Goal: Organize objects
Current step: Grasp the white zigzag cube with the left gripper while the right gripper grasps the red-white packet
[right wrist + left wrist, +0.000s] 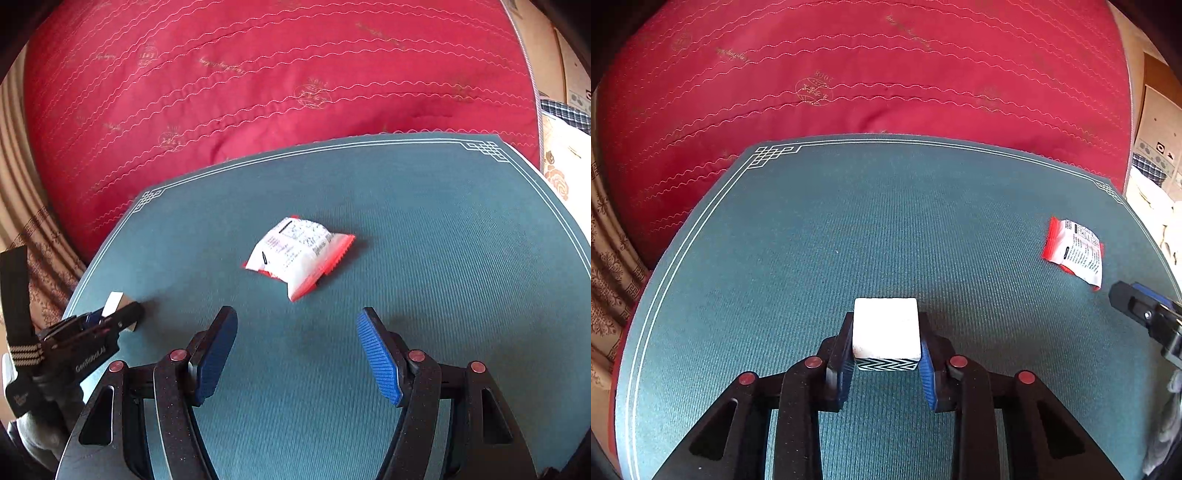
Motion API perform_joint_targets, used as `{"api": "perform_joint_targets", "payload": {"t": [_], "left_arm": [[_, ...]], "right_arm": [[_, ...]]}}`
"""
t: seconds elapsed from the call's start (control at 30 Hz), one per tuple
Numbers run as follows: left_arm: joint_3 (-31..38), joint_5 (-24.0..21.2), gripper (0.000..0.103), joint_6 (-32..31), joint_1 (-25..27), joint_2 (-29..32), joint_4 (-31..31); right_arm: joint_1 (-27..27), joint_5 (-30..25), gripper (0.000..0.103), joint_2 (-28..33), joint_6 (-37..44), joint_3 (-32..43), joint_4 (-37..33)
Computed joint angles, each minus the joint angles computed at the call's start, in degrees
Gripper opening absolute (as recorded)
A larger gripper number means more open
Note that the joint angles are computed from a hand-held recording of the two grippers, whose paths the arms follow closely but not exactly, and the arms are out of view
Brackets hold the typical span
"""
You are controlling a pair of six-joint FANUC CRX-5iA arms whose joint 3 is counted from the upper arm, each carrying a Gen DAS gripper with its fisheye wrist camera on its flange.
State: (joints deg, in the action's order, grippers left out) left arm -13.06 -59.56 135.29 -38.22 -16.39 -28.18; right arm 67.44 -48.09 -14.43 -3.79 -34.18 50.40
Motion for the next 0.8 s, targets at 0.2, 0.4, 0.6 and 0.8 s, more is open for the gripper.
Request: {"api": "perform_joint_targets", "payload": {"t": [0.2, 0.4, 0.6, 0.8], "left_arm": [[0.05, -0.15, 0.032, 0.66, -0.07, 0.08, -0.37], [-0.19, 0.1, 0.032, 0.5, 0.15, -0.08, -0.24], [-0.28, 0.47, 0.032, 0.2, 0.56, -0.06, 0.09], [-0.24, 0.38, 0.032, 0.24, 0.48, -0.01, -0.08]], "right_arm": [[-4.29, 1.72, 0.069, 4.94, 4.67, 4.43, -0.21], [-8.7, 5.99, 0.069, 7.65, 13.96, 8.71, -4.95], [-9.35, 6.64, 0.069, 9.21, 26.21, 12.05, -14.89], [-6.53, 3.42, 0.065, 9.21, 22.92, 9.8, -9.98]]}}
